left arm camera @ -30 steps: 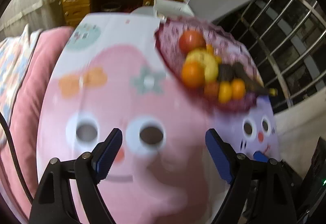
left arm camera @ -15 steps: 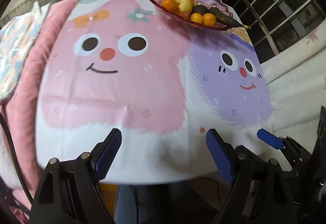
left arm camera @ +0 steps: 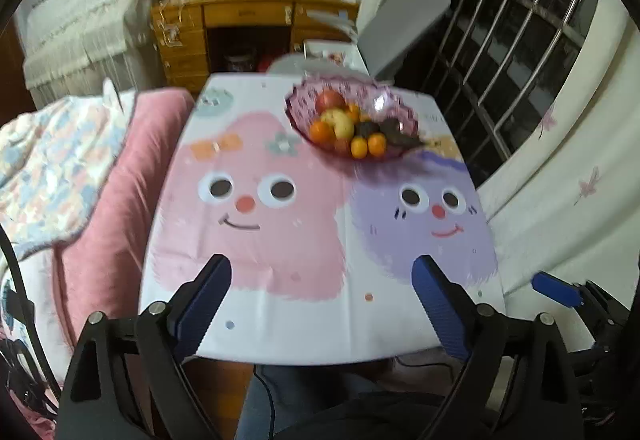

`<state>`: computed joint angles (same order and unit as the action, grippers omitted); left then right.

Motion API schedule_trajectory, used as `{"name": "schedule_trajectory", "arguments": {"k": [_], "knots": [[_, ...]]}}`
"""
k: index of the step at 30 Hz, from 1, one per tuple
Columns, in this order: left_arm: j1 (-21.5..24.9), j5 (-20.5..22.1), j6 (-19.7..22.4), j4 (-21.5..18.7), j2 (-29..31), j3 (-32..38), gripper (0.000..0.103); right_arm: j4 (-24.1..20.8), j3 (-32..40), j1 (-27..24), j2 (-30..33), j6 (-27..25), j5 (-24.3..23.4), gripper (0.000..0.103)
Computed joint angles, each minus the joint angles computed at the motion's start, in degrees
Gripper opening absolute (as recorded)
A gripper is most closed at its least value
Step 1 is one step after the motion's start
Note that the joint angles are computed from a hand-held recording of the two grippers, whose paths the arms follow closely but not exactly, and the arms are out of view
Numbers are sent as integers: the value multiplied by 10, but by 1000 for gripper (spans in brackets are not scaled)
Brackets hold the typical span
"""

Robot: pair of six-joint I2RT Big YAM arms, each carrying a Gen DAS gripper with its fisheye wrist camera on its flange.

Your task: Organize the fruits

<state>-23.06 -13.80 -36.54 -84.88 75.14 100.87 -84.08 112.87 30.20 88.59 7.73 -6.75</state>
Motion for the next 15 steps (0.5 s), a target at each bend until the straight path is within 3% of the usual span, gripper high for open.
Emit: {"name": "schedule_trajectory", "arguments": {"k": [3,7,11,15], "knots": [[-5,0,14,-21,7,32,98,-20,29,-1,4,28,2,92],[-22,-35,26,-37,15,56,100,-9,38,-1,-7,42,11,92],[-35,-76,6,-37,9,55,102,2,31,6,-21,37,14,92],[-38,-64,-20,-29,0,40,102,7,22,15,-30,33,30,92]]}}
